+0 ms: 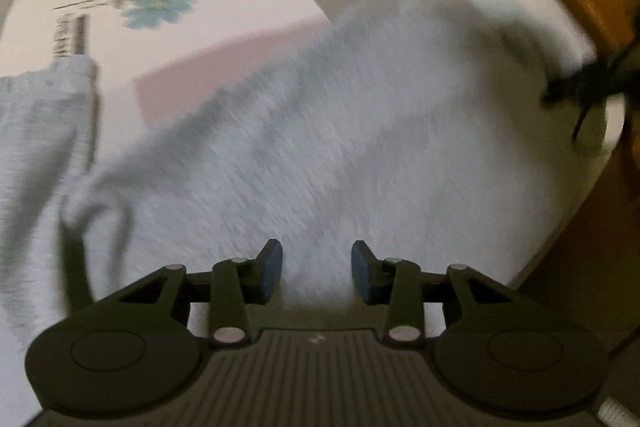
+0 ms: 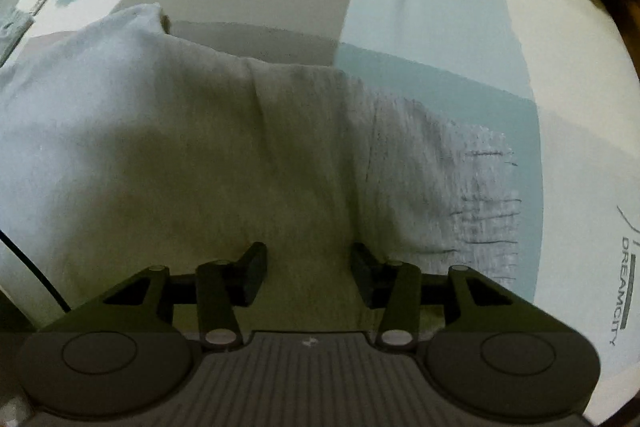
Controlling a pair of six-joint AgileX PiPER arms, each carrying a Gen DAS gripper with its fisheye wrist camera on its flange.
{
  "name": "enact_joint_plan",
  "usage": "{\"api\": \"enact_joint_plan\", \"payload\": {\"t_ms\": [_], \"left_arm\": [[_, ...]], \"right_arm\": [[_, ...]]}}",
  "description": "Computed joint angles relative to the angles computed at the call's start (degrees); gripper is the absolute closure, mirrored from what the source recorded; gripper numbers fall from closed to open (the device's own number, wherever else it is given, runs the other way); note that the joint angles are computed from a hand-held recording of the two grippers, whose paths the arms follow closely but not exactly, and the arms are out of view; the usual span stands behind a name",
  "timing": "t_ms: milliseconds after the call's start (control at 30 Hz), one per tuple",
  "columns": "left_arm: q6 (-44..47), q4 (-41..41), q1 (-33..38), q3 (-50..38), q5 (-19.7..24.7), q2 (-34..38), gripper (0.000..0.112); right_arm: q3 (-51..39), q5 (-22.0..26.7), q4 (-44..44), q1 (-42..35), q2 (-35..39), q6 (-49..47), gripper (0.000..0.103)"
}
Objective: Fold clothes
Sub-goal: 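Move both open grippers over the spread grey sweatshirt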
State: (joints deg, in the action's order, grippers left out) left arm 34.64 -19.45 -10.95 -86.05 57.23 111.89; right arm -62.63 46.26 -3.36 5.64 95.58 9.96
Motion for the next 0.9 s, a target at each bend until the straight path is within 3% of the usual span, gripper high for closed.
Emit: {"api": "enact_joint_plan", "payload": {"t_ms": [133,233,300,367,467,533,633,767,800,867,900], "left_arm": [[7.04,-3.34,0.3,4.46,-2.63,-3.03,0.073],[14.46,-5.87,2.37,8.06,-4.07,-4.96,0.071],[18.59,-6.17,3.79,10.16,-4.94,-5.55,0.071],[22.74,-6.46,5.24,12.16,-5.79,-6.06,0.068],[23.52,-9.33,7.47,12.55,-6.42,-6.81,0.071],[26.27,-16.1,10.65,12.88,-6.27,-6.41,0.065],[25.21,-17.36,11.35,13.79,-8.63,-5.48,0.066],[26.49,-19.53,11.51,16.12,-11.7,-5.6,0.058],[27.31,-20.57,11.7,16.71,-12.12,-5.7,0.055],[29.0,-22.69,12.06,17.86,-12.92,-5.89,0.054],[29.65,-23.5,12.13,18.35,-13.46,-5.94,0.054]], "right_arm": [[1.08,-2.81,5.4,3.87,-3.04,-2.54,0.051],[1.24,-4.71,8.19,7.77,-3.33,-4.16,0.044],[1.08,-4.78,5.6,11.8,-0.89,-2.31,0.044],[2.79,-6.25,1.21,14.52,-0.1,2.81,0.036],[-0.56,-1.1,-1.07,14.29,0.78,9.91,0.034],[-2.38,-0.34,-5.06,15.74,0.5,12.86,0.034],[-6.26,1.15,-9.09,17.53,3.69,16.38,0.033],[-9.76,3.75,-9.42,19.64,8.29,17.78,0.033],[-11.15,4.18,-11.18,21.07,10.52,17.98,0.031],[-9.89,3.23,-17.53,23.51,11.04,19.79,0.011],[-9.36,2.74,-19.16,23.75,11.16,19.65,0.009]]}}
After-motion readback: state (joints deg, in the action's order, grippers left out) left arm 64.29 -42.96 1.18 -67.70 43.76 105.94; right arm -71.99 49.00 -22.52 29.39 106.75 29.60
